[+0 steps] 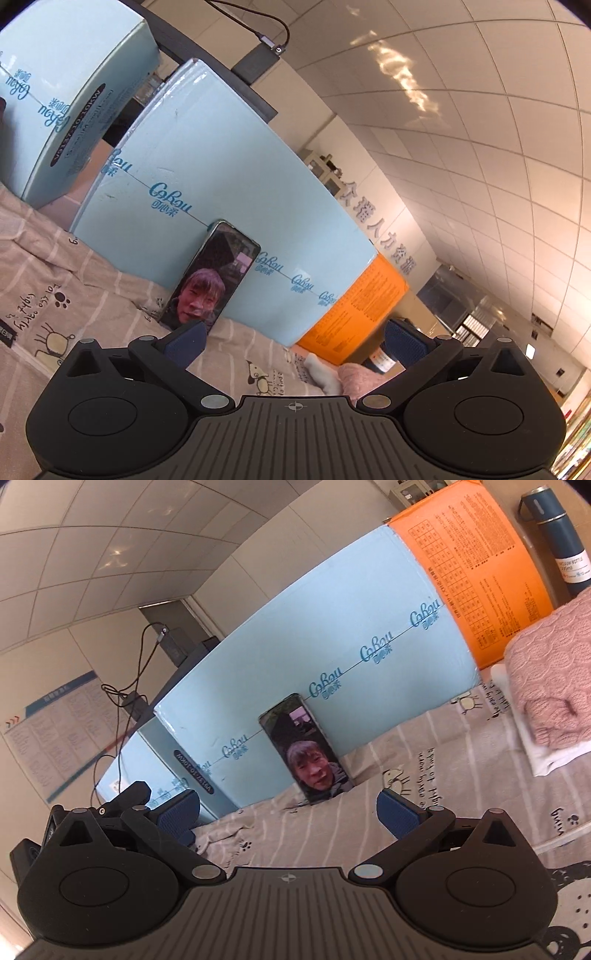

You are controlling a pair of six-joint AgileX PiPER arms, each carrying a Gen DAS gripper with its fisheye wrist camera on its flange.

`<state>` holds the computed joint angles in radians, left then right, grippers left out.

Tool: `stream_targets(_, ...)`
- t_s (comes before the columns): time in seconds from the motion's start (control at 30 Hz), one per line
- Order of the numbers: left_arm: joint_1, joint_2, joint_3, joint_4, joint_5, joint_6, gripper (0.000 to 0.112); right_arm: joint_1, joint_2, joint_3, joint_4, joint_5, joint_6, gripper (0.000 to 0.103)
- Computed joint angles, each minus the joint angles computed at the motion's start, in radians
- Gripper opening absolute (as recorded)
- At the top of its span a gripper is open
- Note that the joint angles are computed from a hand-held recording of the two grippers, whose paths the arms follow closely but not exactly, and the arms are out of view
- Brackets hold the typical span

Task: Fold clothes
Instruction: 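Move both tools toward the pink knit sweater on the white cloth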

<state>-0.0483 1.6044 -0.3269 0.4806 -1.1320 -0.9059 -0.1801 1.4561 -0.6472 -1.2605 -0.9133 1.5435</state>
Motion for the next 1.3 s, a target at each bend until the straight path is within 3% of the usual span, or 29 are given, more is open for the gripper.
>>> stream_targets(0.13,0.017,0.003,0.022,0.003,-0.039,0.014,0.102,0.068,0.014,-0.015,0.026,-0.002,0.033,0.098)
stream_targets(0.2,0.012,0.012,0.024,0.001,-0.056,0.032,0.096,0.106,0.006,-0.015,0.049,0.027,0.025,0.083)
stream_targets(0.27,0.002,0.013,0.030,-0.001,-0.069,0.063,0.077,0.121,0.005,-0.013,0.056,0.030,0.007,0.056)
stream_targets(0.3,-0.008,0.010,0.030,-0.010,-0.063,0.079,0.071,0.125,0.007,-0.014,0.054,0.027,-0.001,0.050)
stream_targets(0.37,-0.021,0.006,0.033,-0.013,-0.055,0.106,0.053,0.129,0.009,-0.013,0.054,0.022,-0.010,0.027)
stream_targets(0.43,-0.034,0.008,0.038,-0.027,-0.060,0.129,0.041,0.125,0.014,-0.007,0.056,-0.001,-0.037,0.014)
stream_targets(0.53,-0.051,0.013,0.042,-0.039,-0.067,0.158,0.025,0.123,0.003,0.012,0.080,-0.013,-0.077,0.006)
stream_targets(0.77,-0.120,0.007,0.052,-0.100,-0.066,0.217,0.000,0.103,-0.031,0.037,0.077,-0.030,-0.094,0.004)
stream_targets(1.0,-0.182,-0.019,0.041,-0.148,-0.008,0.248,0.000,0.076,-0.069,0.066,0.064,-0.019,-0.084,0.007)
stream_targets(1.03,-0.193,-0.026,0.036,-0.160,0.012,0.252,0.004,0.074,-0.079,0.070,0.061,-0.004,-0.075,0.009)
stream_targets(1.07,-0.199,-0.030,0.031,-0.162,0.027,0.254,0.009,0.071,-0.090,0.074,0.058,0.009,-0.066,0.023)
stream_targets(1.1,-0.211,-0.035,0.023,-0.176,0.050,0.261,0.013,0.067,-0.098,0.079,0.061,0.017,-0.065,0.031)
stream_targets(1.17,-0.232,-0.037,0.008,-0.216,0.082,0.273,0.048,0.055,-0.112,0.089,0.064,0.021,-0.067,0.040)
stream_targets(1.23,-0.250,-0.024,-0.010,-0.259,0.096,0.288,0.059,0.038,-0.123,0.098,0.065,0.022,-0.069,0.044)
stream_targets(1.3,-0.253,-0.016,-0.043,-0.263,0.145,0.286,0.060,0.020,-0.139,0.109,0.070,0.035,-0.076,0.049)
